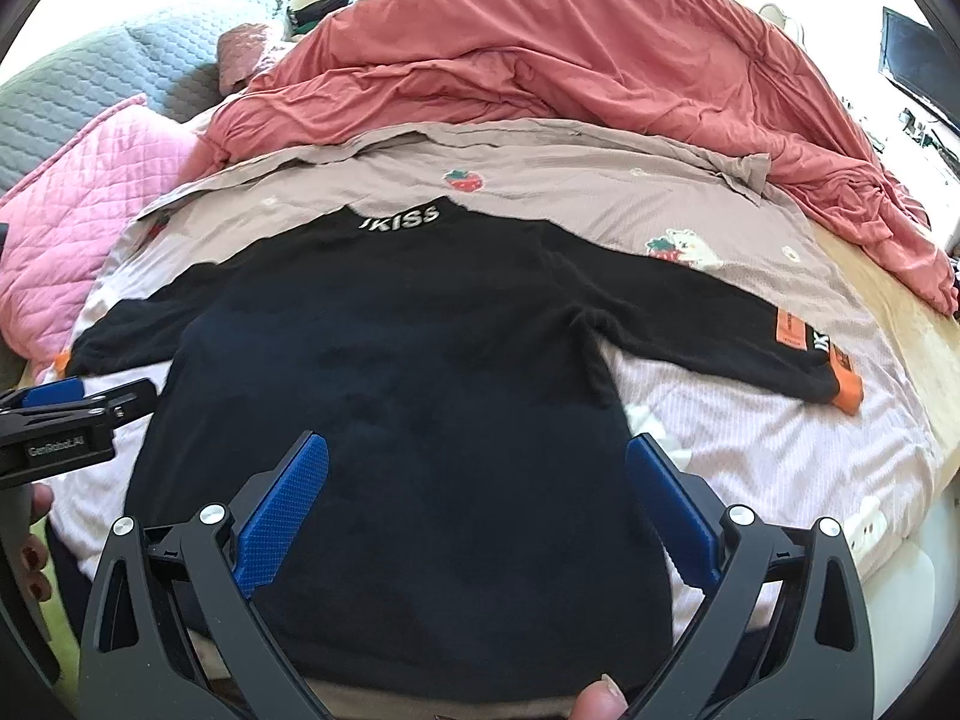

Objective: Fold small clothes
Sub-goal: 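Move the right tool to the orange-tagged cuff of a sleeve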

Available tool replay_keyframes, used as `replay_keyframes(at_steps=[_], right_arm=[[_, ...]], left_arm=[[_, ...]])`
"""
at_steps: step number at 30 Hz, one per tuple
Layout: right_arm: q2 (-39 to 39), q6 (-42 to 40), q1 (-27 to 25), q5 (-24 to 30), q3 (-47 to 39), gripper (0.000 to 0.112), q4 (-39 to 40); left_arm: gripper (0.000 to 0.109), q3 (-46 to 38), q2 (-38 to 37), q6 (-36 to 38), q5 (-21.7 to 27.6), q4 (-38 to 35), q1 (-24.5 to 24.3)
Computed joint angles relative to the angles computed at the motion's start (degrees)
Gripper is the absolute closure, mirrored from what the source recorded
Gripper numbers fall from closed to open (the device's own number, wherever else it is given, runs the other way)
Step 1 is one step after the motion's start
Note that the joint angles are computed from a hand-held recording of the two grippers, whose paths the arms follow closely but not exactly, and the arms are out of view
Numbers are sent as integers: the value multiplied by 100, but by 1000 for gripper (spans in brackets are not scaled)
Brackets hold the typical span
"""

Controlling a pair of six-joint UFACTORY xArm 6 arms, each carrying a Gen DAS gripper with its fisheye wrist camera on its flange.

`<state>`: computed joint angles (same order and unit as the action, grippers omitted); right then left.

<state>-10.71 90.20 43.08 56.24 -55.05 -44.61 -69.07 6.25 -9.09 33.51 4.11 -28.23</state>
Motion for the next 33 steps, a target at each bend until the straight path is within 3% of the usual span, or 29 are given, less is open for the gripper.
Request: replay_keyframes(at_steps=[11, 17, 25, 33], right_arm=[[-102, 131, -1144, -669, 469, 13, -226], [-372, -56, -1857, -634, 985, 13, -198], [-1491, 130, -3052, -627, 2226, 13, -95], [-2562, -118, -4392, -789, 3262, 13, 362]], left_arm=[[15, -1125, 1043, -212, 222, 311, -154], [15, -1505, 1514, 143, 210, 28, -268], [15, -1936, 2019, 623, 81, -104, -572], [15, -2709, 2553, 1210, 372, -670, -888]])
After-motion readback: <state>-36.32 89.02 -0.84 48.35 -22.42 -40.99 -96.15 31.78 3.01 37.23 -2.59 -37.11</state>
